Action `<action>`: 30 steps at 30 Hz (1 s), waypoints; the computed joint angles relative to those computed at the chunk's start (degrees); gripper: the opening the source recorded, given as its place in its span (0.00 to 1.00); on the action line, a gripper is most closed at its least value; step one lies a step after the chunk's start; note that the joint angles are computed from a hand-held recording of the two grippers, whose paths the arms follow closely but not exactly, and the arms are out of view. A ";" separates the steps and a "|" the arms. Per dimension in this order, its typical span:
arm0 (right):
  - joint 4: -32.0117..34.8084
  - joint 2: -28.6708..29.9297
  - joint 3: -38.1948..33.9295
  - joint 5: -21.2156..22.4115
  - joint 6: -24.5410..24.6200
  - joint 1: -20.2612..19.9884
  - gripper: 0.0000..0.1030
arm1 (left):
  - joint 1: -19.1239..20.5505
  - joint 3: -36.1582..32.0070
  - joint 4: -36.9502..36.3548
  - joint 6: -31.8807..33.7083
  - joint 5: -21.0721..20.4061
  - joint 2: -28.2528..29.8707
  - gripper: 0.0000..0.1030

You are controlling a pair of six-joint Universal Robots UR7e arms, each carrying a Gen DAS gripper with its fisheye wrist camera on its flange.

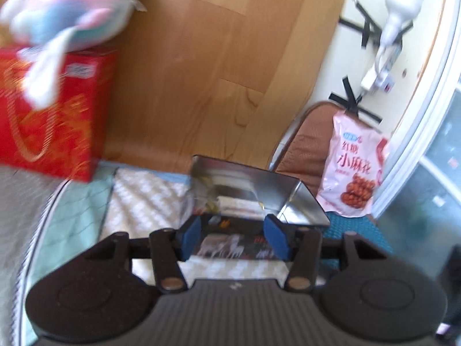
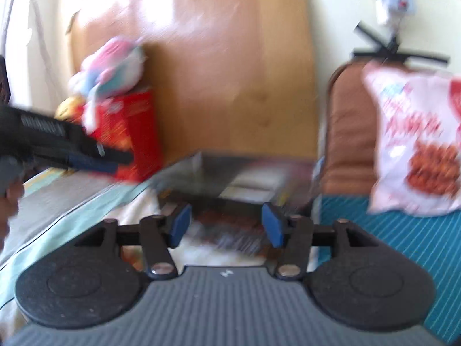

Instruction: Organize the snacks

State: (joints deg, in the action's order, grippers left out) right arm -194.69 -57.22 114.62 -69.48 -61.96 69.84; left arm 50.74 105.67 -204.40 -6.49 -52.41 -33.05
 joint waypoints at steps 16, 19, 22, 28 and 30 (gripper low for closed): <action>10.18 3.50 2.72 -8.31 -2.76 6.49 0.64 | 5.95 11.28 -1.99 -14.78 -3.41 -6.04 0.74; 8.13 6.31 1.65 -10.87 -2.85 8.05 0.62 | 7.73 8.86 0.59 -14.74 -6.92 -4.92 0.61; 7.71 7.83 0.56 -12.37 -2.49 8.76 0.46 | 8.34 7.20 2.43 -15.28 -7.96 -3.87 0.39; 1.29 6.61 2.30 -8.30 -2.21 7.65 0.39 | 4.88 7.07 0.54 -10.87 -6.99 -4.25 0.32; -1.65 5.73 3.21 -5.35 -2.90 6.96 0.39 | 3.87 5.52 0.66 -9.10 -7.41 -4.07 0.32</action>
